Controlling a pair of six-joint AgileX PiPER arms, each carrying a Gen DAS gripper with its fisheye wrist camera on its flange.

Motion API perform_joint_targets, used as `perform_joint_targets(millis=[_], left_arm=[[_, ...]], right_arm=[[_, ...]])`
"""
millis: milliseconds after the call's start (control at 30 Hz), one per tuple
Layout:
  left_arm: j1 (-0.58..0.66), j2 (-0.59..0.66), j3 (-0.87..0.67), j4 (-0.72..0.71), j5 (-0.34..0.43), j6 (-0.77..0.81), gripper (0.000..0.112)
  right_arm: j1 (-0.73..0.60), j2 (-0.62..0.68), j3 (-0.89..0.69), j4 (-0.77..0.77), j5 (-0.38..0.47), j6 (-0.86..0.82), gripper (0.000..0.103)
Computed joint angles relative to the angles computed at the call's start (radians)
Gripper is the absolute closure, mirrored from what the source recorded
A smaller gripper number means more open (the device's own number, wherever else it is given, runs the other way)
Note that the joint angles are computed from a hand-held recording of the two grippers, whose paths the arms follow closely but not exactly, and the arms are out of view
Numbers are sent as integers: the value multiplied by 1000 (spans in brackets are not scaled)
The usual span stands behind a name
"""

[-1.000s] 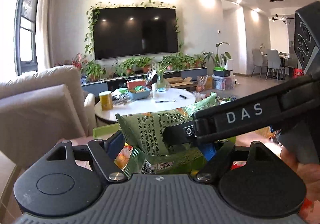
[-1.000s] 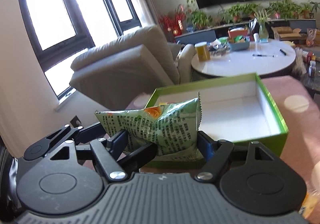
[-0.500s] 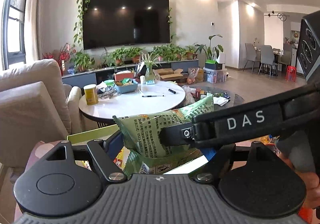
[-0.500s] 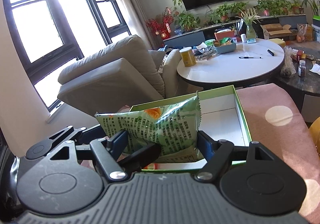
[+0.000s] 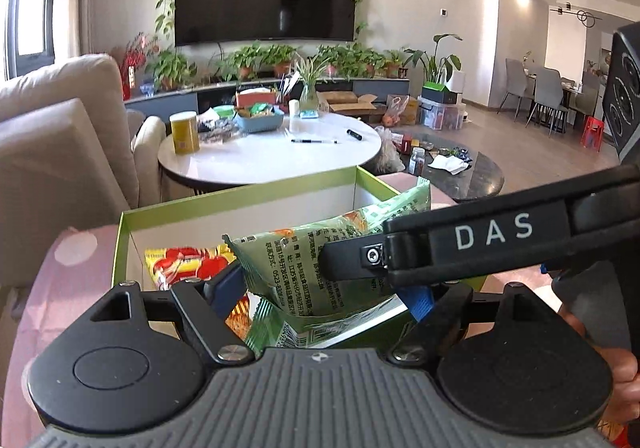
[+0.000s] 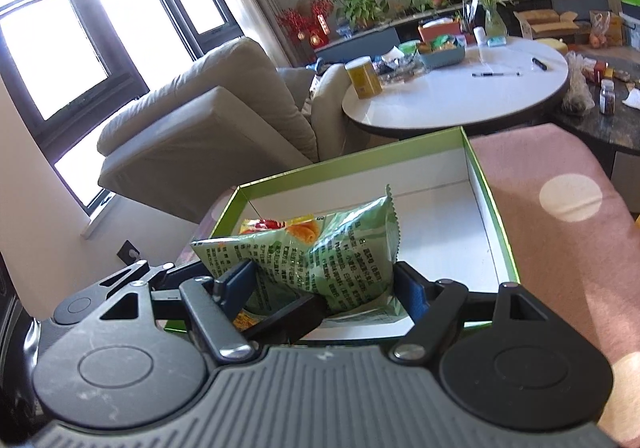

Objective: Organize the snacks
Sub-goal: 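Lower the green chip bag into the box beside the red bag, release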

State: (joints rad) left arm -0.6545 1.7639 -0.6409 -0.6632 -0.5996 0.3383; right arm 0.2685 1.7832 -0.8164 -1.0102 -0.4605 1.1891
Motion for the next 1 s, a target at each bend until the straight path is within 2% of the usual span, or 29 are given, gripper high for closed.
perform_joint_targets(millis=[433, 633, 800, 1000], left_arm=[[-6, 2, -3, -39, 22, 15, 34], [-9, 7, -8, -79, 36, 51, 30], [8, 5, -9, -75, 77, 59, 28], [-6, -21, 19, -139, 51, 92, 28]], right_arm=[[11, 23, -24, -73, 22, 85, 27], [14, 45, -50, -149, 27, 172, 27], [21, 41, -40, -108, 26, 132, 26], [6, 10, -11, -78, 10, 118, 26]])
